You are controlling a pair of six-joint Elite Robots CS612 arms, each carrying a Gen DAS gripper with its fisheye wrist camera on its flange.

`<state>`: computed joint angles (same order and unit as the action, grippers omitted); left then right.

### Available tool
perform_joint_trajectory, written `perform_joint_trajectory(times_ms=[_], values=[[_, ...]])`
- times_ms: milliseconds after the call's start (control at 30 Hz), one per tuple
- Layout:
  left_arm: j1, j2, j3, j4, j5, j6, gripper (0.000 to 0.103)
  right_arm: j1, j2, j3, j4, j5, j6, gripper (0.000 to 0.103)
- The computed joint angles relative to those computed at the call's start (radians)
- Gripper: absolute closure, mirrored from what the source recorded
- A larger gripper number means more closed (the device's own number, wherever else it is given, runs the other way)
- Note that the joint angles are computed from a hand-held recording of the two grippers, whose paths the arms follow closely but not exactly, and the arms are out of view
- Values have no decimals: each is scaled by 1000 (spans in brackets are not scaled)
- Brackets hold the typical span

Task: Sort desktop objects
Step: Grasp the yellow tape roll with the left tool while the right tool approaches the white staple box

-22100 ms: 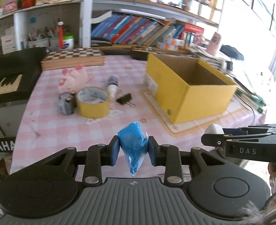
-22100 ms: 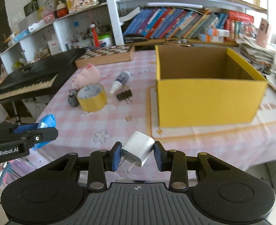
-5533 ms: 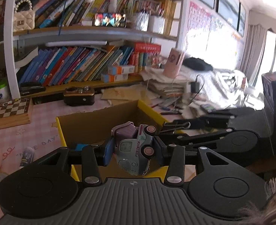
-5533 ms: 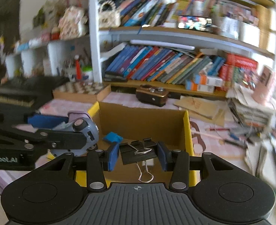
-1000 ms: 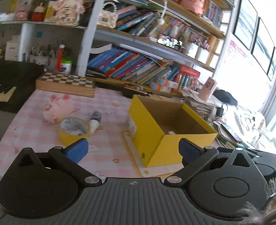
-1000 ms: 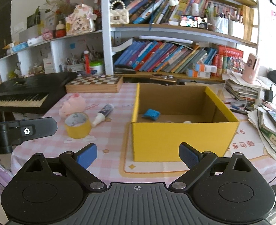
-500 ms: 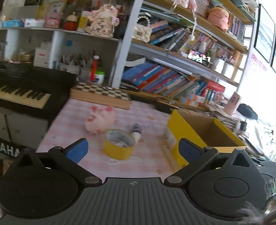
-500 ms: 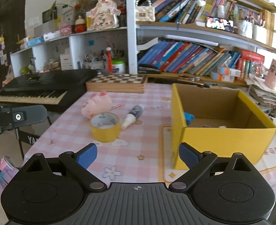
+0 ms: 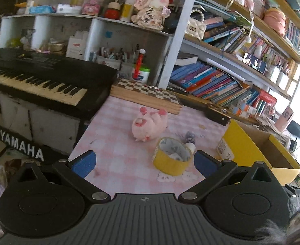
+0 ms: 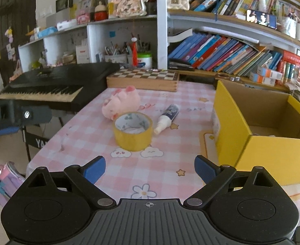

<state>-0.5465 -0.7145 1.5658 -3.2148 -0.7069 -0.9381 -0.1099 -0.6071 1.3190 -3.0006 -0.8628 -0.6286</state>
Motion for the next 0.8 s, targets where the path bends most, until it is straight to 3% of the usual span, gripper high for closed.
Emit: perform_joint_trajectory(times_ms=[433,800], values=[[70,97,-158,5,-203,205,0,25,57,-92,72,-74,-74,7],[112,199,-342,118,-318,378,1,27,64,-111,101,-94,-84,7]])
